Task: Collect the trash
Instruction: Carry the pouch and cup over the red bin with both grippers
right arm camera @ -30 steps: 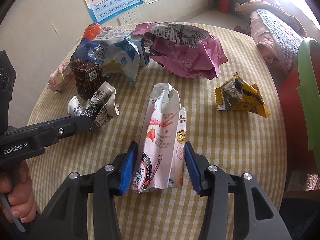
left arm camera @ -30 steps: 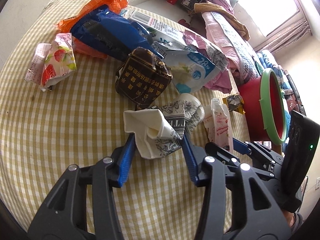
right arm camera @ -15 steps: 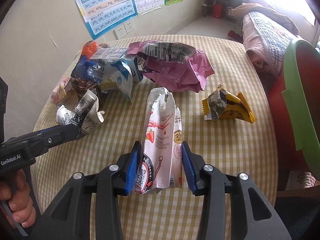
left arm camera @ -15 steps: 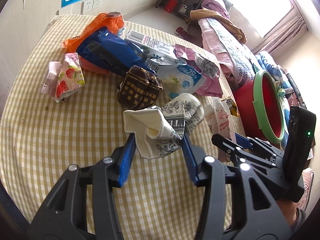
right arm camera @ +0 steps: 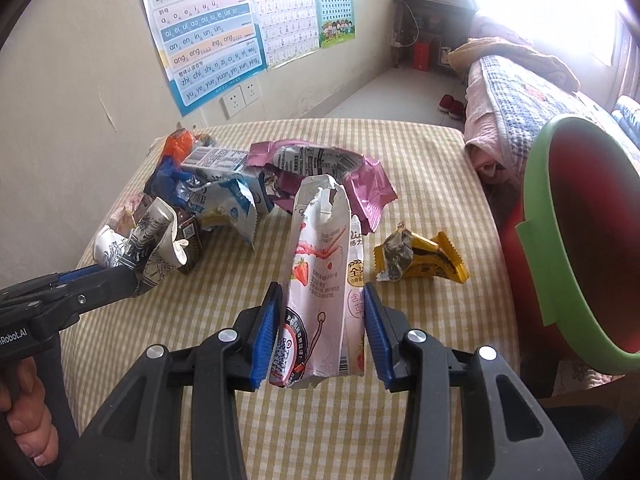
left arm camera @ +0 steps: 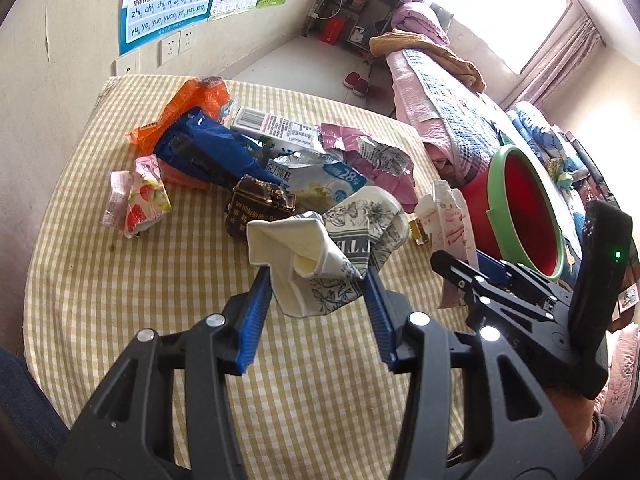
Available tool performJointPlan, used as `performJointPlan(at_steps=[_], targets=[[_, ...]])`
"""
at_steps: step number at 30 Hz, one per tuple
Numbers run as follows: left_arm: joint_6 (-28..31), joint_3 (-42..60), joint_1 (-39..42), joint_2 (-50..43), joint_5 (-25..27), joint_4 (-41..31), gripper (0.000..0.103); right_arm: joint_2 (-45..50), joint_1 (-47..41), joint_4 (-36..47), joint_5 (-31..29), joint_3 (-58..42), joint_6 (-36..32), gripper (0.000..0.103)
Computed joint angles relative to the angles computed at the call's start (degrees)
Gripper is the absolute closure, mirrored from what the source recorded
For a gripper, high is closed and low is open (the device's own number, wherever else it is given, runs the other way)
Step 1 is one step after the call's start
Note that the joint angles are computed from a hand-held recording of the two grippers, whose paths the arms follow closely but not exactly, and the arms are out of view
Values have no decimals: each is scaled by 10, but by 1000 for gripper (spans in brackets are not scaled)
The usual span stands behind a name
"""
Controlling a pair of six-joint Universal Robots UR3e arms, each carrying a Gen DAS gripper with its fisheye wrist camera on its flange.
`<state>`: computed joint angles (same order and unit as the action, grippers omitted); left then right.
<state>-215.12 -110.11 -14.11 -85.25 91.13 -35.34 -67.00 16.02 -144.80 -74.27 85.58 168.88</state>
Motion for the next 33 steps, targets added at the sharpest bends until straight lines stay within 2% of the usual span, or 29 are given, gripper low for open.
performJointPlan(at_steps=[13, 33], targets=[[9, 127, -25, -62, 41, -42, 58, -21, -45, -75, 1, 11, 43, 63], [52, 447, -84, -272, 57, -135, 58, -44, -157, -120, 55, 22, 111, 63]])
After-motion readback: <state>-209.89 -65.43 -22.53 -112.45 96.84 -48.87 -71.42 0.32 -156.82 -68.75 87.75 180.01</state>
